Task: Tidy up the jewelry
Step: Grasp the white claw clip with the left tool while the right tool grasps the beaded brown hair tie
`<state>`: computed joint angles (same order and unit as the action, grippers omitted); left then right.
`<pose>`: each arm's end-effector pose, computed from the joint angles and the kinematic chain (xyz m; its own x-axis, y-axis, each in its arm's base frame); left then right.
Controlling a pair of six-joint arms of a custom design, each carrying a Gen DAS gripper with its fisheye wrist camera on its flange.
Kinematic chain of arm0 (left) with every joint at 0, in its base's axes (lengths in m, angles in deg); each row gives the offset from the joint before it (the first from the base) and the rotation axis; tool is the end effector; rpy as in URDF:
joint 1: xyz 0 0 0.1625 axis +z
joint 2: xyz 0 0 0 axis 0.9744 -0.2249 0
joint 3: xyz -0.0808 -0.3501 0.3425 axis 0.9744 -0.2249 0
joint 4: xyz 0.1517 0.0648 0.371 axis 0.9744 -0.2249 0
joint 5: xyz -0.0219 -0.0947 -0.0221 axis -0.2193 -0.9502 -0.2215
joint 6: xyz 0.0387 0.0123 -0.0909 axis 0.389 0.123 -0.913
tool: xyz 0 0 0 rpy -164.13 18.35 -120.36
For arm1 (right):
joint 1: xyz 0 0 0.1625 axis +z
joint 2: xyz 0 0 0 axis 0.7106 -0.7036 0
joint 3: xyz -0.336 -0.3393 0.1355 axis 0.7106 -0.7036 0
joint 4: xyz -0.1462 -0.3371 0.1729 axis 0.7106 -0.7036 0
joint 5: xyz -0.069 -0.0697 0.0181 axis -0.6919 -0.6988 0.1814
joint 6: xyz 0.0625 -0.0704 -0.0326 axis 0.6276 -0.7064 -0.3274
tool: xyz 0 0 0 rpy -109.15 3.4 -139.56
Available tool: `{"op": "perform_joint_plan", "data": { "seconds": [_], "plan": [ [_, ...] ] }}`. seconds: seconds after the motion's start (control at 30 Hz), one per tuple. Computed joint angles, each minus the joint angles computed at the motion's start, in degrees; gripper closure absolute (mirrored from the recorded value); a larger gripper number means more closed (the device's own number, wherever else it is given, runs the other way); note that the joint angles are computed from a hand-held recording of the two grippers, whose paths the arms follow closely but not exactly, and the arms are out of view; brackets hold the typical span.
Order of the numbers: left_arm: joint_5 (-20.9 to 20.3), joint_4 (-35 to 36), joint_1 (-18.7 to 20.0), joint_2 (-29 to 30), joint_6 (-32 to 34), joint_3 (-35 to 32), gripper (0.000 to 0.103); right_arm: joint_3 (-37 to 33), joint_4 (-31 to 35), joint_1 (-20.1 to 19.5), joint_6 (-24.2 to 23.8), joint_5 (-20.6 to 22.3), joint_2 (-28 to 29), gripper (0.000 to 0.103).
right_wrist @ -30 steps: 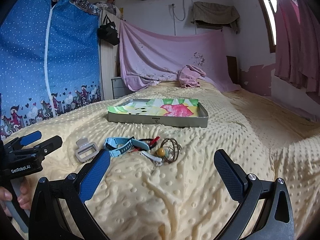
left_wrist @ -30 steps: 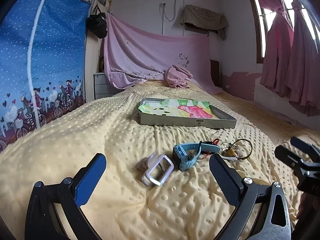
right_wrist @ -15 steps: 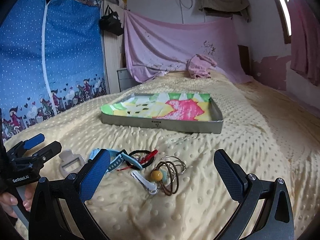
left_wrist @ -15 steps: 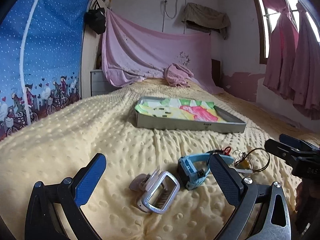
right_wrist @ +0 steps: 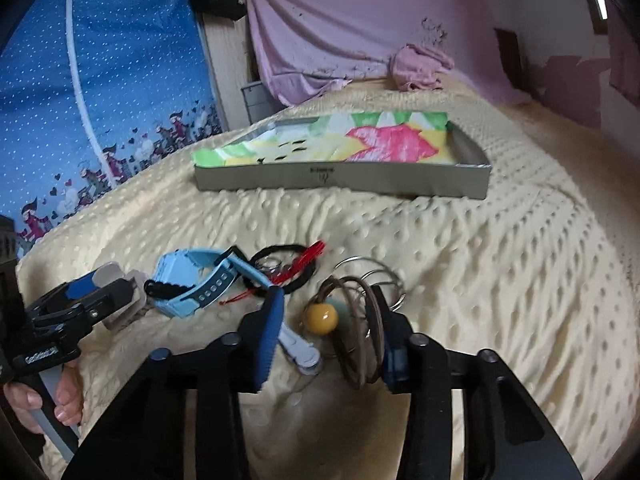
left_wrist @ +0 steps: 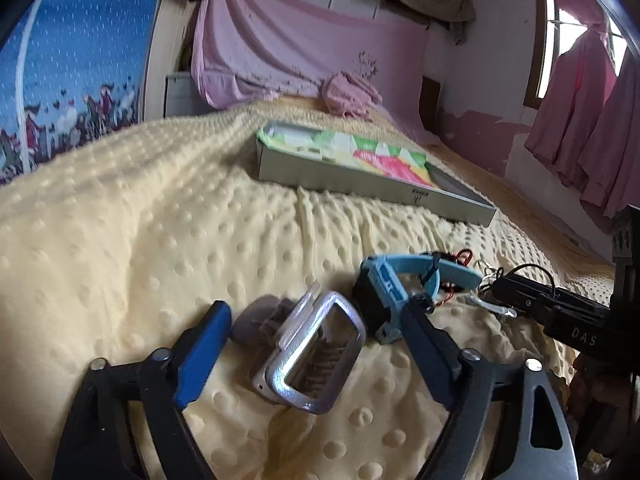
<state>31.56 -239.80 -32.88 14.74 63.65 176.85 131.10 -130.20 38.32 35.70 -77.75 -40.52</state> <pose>-0.2632 -0.5503 0.0272 -0.8358 0.0345 -0.5479 0.4634 0.5794 -0.6705 0.0550 -0.5940 0.2447 -0.7967 -0.2482 0.5511 -0.5670 0.6227 -0.5393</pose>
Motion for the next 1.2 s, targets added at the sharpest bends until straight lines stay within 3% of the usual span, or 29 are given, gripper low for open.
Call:
{"op": "perform_joint_plan", "data": {
  "seconds": [0.27,0.33,0.47,0.5,0.53,0.73,1.0,1.2],
  "plan": [
    [-1.45,1.96,0.74,-0.77,-3.44,0.55,0.051,-0.65,4.31,-0.57,1.12,0.0,0.11,0.078],
    [-1.86,4.14,1.05,-1.13,-4.89,0.37,0.066,-0.92,4.99,-0.72,1.58,0.08,0.15,0.078],
    [-2.72,3.51,1.3,-1.24,-5.17,0.55,0.069,-0.79,4.51,-0.64,1.3,-0.06,0.34,0.081],
    [-2.96,3.28,1.26,-1.24,-4.93,0.6,0.078,-0.68,4.34,-0.61,1.22,-0.05,0.32,0.081],
    [-2.81,2.92,1.15,-1.15,-4.56,0.62,0.081,-0.63,4.07,-0.52,1.12,-0.08,0.41,0.081],
    [-3.8,0.56,1.04,-1.08,-3.5,1.15,0.083,0.2,2.66,-0.41,-0.08,0.8,0.14,0.081],
    [-2.31,-9.54,-1.82,0.38,3.12,2.74,0.083,2.82,-3.07,-1.06,-2.59,5.21,-0.66,0.081],
    [-3.24,-8.96,-3.17,-0.37,5.05,1.01,0.083,3.87,-5.61,-0.64,-3.88,7.21,-1.46,0.081]
  ]
}}
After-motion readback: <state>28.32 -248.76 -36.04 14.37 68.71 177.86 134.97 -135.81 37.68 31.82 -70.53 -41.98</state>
